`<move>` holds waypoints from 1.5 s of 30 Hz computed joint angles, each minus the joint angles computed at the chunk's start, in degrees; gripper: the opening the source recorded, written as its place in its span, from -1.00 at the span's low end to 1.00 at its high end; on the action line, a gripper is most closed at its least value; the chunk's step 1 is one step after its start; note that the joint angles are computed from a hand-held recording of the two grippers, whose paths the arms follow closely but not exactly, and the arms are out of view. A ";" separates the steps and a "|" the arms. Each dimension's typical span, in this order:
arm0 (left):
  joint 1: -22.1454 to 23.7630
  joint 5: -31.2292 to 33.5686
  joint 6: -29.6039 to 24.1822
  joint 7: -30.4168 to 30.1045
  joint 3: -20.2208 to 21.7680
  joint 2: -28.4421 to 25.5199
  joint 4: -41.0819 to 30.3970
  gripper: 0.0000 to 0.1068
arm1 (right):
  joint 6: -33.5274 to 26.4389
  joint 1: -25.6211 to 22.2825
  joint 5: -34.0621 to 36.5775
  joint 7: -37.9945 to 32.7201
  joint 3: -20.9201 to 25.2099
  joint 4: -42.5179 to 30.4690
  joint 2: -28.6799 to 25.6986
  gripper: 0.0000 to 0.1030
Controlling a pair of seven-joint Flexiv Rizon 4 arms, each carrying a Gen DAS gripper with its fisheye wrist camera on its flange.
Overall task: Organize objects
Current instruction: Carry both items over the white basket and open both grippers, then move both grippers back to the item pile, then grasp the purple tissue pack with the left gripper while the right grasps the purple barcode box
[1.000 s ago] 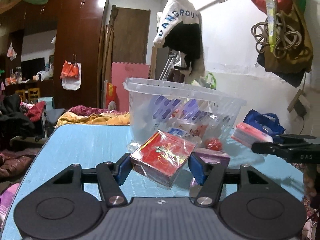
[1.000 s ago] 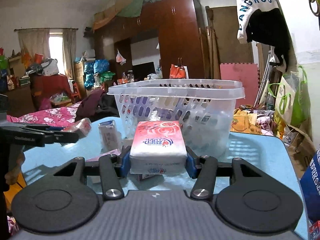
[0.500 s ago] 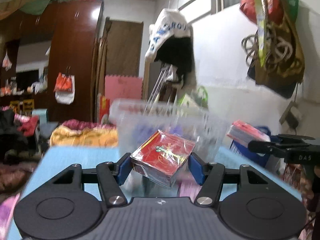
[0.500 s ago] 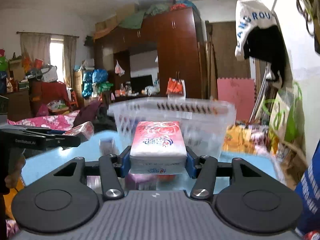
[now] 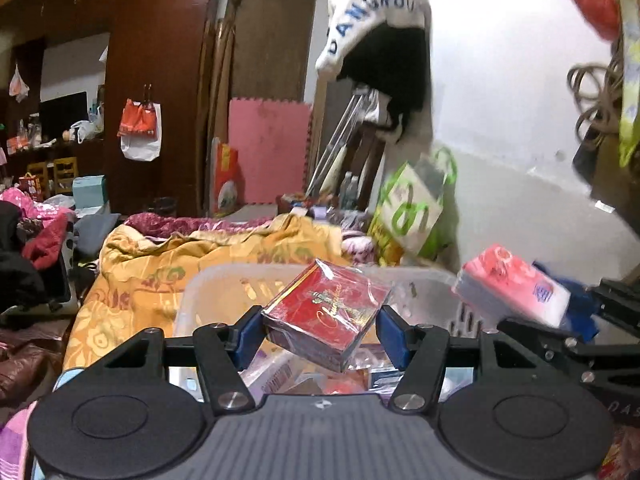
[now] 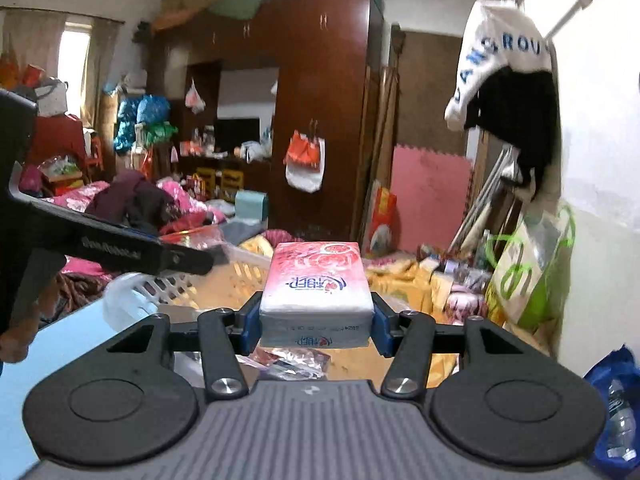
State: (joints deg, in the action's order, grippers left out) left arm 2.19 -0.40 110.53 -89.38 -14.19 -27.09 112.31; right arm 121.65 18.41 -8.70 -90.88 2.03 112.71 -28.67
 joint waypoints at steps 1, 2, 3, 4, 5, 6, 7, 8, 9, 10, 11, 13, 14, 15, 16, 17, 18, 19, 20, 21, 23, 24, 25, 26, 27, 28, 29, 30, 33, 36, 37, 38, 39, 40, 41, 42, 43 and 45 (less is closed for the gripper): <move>-2.56 -1.56 0.06 0.88 2.60 -0.29 -0.33 0.20 | -0.24 -0.79 -0.82 0.51 0.59 -0.29 -0.45 0.09; -3.52 -1.94 0.03 0.78 3.65 -0.70 -0.77 0.20 | -0.49 -1.28 -1.35 0.91 0.90 -0.45 -0.76 0.09; -2.88 -1.80 -0.04 0.77 2.90 -1.01 -1.03 0.20 | -0.50 -1.37 -1.49 0.99 0.87 -0.35 -0.83 0.09; -2.77 -1.86 0.15 0.77 2.66 -1.26 -1.30 0.21 | -0.25 -1.23 -1.49 0.85 0.68 -0.43 -1.17 0.10; -3.85 -2.25 0.88 1.21 3.90 -1.73 -1.78 0.28 | 0.57 -1.05 -1.31 0.54 0.49 -0.32 -1.49 0.11; -5.35 -2.81 1.19 1.84 5.65 -1.94 -2.01 0.32 | 1.15 -0.58 -0.75 0.19 0.08 -0.41 -1.68 0.18; -6.30 -3.70 1.74 2.19 6.76 -1.83 -1.55 0.40 | 2.12 0.36 0.61 -0.50 -0.68 -0.10 -1.69 0.29; -5.65 -3.90 2.15 2.51 6.00 -1.46 -0.85 0.40 | 3.11 0.97 1.81 -0.98 -1.06 0.23 -1.48 0.61; -3.40 -1.74 2.75 1.21 4.06 -0.71 0.36 0.40 | 4.78 0.46 1.87 -1.12 -0.55 1.02 -1.30 0.84; -0.25 0.73 4.64 0.11 1.12 -0.12 2.01 0.40 | 6.20 -0.67 0.82 -1.09 0.40 2.30 -0.83 0.88; 2.27 3.77 7.32 -1.10 -0.78 0.69 4.09 0.40 | 7.60 -1.77 -0.33 -0.98 1.26 3.62 -0.39 0.91; 3.87 8.00 12.05 -3.49 -1.12 2.51 8.21 0.46 | 12.44 -4.34 -2.46 -0.13 3.31 7.79 0.53 1.00; 4.79 10.38 14.87 -5.37 -1.10 3.43 10.74 0.58 | 14.93 -6.16 -4.76 1.14 4.50 9.52 0.51 1.00; 4.40 11.49 17.68 -6.75 0.06 3.95 13.10 0.65 | 18.32 -8.21 -7.67 2.42 5.65 12.12 0.26 1.00; 3.00 11.46 20.50 -7.44 1.89 4.03 15.54 0.73 | 20.55 -9.68 -10.62 3.64 6.18 13.89 -0.24 1.00; 1.11 10.92 22.37 -7.39 3.89 4.10 18.03 0.73 | 20.90 -10.28 -12.74 4.50 6.04 14.84 -0.54 1.00; -0.78 10.46 24.52 -6.87 5.73 3.54 20.47 0.73 | 21.25 -9.91 -13.08 4.09 5.70 16.88 -0.79 1.00; -2.04 10.54 26.78 -6.51 6.89 2.44 22.16 0.73 | 21.24 -9.25 -12.61 3.76 5.32 17.50 -1.26 1.00; -2.90 11.46 29.29 -6.10 7.58 0.85 23.71 0.73 | 21.47 -8.44 -11.90 2.95 5.00 18.33 -1.95 1.00; -3.18 12.56 30.70 -5.82 7.79 -0.31 24.59 0.73 | 20.41 -7.78 -12.04 2.36 4.66 18.92 -2.37 1.00; -3.83 13.81 30.79 -4.78 7.72 -1.87 25.55 0.73 | 17.76 -7.59 -13.20 2.79 4.55 18.51 -2.90 1.00; -4.35 13.59 30.19 -4.00 7.72 -2.26 25.48 0.73 | 16.00 -7.37 -13.76 2.94 4.49 18.10 -2.94 1.00; -5.17 12.69 29.34 -3.01 7.92 -2.45 25.41 0.73 | 15.00 -7.14 -13.74 3.02 4.51 17.51 -3.06 0.99; -6.84 10.49 28.11 -1.47 8.53 -2.58 25.21 0.73 | 14.17 -7.25 -14.01 3.38 4.67 16.94 -3.07 0.97; -7.59 9.15 27.48 -0.50 8.92 -2.78 25.17 0.72 | 13.26 -8.02 -15.24 4.27 5.06 16.34 -3.04 0.90; -8.00 8.11 26.55 0.16 8.94 -2.93 24.84 0.70 | 12.24 -9.44 -17.44 5.94 5.79 15.70 -3.13 0.88; -7.59 8.01 25.06 0.34 8.43 -2.98 24.44 0.68 | 11.22 -11.29 -20.31 8.00 6.59 15.05 -3.28 0.80; -6.53 8.70 23.54 0.11 7.60 -2.93 24.00 0.67 | 9.94 -13.41 -24.05 10.42 7.47 14.29 -3.64 0.71; -6.93 7.72 20.83 1.37 7.83 -2.70 23.59 0.13 | 8.87 -17.35 -31.55 15.38 8.79 13.62 -4.77 0.66; -8.11 5.57 22.53 1.69 8.63 -3.11 24.30 -0.07 | 9.94 -19.12 -35.75 17.83 8.88 14.49 -5.33 0.66; -7.66 6.05 23.71 1.43 8.63 -3.21 24.88 -0.07 | 9.93 -19.64 -37.58 18.83 8.87 14.40 -5.45 0.66; -7.59 6.27 25.09 1.49 8.96 -3.29 25.58 -0.07 | 9.86 -19.51 -38.36 19.21 8.57 14.43 -5.43 0.66; -7.62 6.39 26.20 1.80 9.36 -3.36 26.26 -0.07 | 9.52 -18.88 -38.38 19.06 8.14 14.48 -5.23 0.66; -7.80 6.31 27.40 2.01 9.71 -3.64 27.05 -0.07 | 8.93 -18.13 -38.16 18.77 7.74 14.44 -5.03 0.66; -7.38 6.63 28.18 2.03 9.87 -3.61 27.79 -0.07 | 8.61 -17.28 -37.30 18.12 7.39 14.77 -4.83 0.66; -6.62 7.32 28.49 1.96 9.72 -3.50 28.10 -0.07 | 7.96 -16.82 -37.02 17.87 7.21 14.82 -4.66 0.66; -5.68 8.32 28.90 1.76 9.53 -3.47 28.44 -0.07 | 7.05 -16.28 -36.68 17.62 7.08 14.68 -4.56 0.66; -4.50 9.20 29.30 1.20 9.17 -3.53 28.64 -0.06 | 5.93 -15.64 -35.83 16.85 7.05 14.60 -4.43 0.59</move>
